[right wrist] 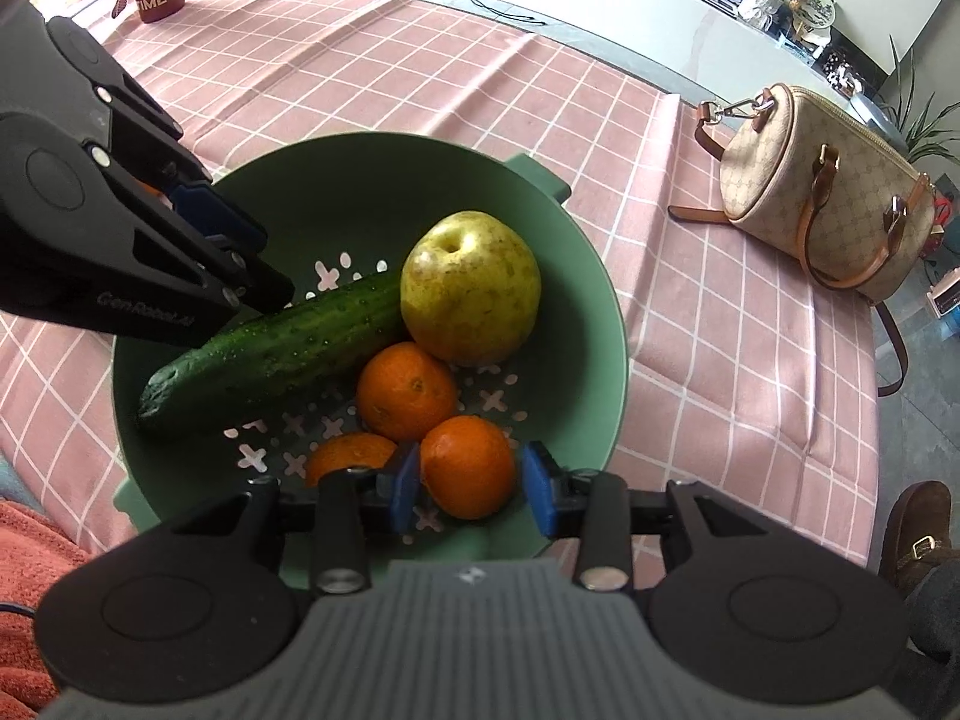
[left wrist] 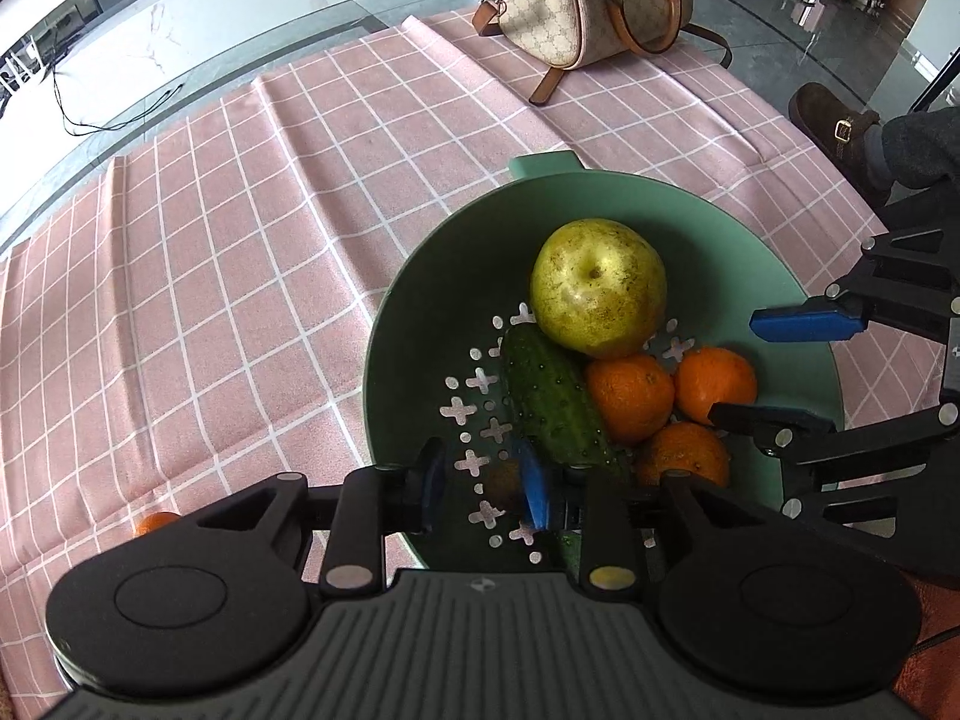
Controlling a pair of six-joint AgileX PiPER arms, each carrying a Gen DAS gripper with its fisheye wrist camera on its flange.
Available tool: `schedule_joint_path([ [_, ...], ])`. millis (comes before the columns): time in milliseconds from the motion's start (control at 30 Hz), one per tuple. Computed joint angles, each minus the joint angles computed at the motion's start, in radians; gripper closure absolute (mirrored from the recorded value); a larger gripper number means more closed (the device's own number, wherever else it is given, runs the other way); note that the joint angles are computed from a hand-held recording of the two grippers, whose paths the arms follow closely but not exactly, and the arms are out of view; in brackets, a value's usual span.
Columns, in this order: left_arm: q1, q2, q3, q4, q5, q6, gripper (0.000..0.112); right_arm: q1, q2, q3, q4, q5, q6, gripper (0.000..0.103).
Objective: Organize fruits
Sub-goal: 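Carry the orange and brown fruit into the colander and open both tools, then grasp the red tomato with the left tool while the right tool grasps a small brown fruit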
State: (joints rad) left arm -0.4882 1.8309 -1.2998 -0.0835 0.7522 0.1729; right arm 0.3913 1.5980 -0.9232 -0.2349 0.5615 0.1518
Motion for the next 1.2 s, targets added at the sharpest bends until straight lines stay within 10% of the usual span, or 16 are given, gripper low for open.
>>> schedule_joint_path([
  [633,0.163,-0.333,0.208,-0.119,-0.003,0.177,0.072,0.184,-0.137,-0.028,-0.051,0.057,0.273,0.051],
  [1200,0.588,-0.449,0.41,-0.444,-0.01,0.633,0.072,0.445,-0.032,-0.041,-0.378,-0.206,0.983,0.056],
])
